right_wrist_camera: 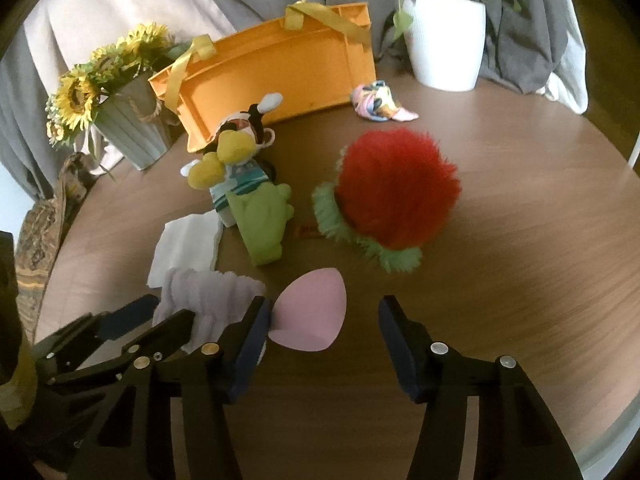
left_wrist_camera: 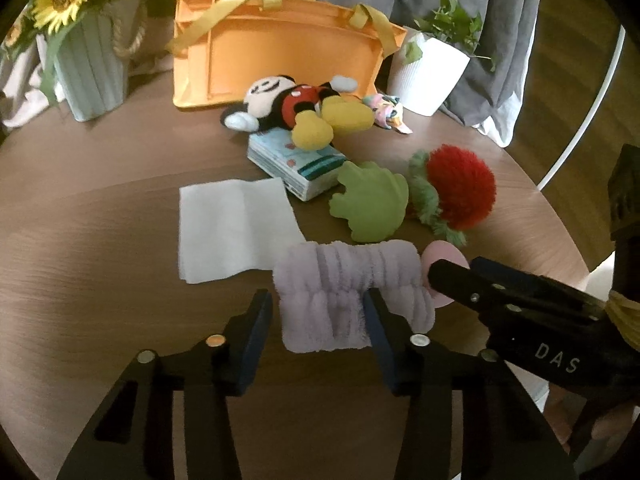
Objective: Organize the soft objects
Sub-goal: 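Reach the left tool to the lavender hair band while the right tool reaches the pink sponge, then grasp the lavender hair band with left tool while right tool grasps pink sponge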
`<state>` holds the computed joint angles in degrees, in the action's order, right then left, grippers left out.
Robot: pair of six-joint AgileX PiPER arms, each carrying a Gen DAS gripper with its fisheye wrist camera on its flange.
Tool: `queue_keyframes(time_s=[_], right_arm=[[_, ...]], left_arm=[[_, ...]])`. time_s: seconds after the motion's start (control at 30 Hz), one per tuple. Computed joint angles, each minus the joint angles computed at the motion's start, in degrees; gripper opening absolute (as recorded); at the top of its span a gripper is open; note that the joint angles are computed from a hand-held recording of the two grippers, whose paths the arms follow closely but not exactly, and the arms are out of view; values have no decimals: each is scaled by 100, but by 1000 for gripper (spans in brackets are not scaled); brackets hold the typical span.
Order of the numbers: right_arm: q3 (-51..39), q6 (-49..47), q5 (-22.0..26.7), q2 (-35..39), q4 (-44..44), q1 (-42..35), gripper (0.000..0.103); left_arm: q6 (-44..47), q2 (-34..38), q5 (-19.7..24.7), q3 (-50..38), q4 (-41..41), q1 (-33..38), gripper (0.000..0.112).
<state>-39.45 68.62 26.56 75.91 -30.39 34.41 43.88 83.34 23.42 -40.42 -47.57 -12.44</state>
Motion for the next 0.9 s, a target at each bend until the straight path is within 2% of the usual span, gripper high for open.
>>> queue_keyframes(time_s=[0.1, 0.2, 0.4, 0.53, 0.67, 0.9], right_arm=[[-66, -189, -101, 126, 208, -66, 57], [-83, -564, -249, 203, 617, -163, 54], [-151, -1400, -447, 303, 1519, -360, 42], [-283, -1096, -147, 305, 1253, -226, 40], [-458, -368, 429, 185, 535, 52, 40], [-971, 357, 1405, -9, -106, 529, 40]], left_arm=[[311, 124, 186, -68, -360, 109, 34], [268, 141, 122, -114, -250, 51, 25], [206, 87, 187, -202, -2, 50, 22], [258, 20, 340, -276, 18, 123, 21], [242, -183, 408, -345, 166, 171, 21], [704, -467, 858, -667, -64, 548, 21]])
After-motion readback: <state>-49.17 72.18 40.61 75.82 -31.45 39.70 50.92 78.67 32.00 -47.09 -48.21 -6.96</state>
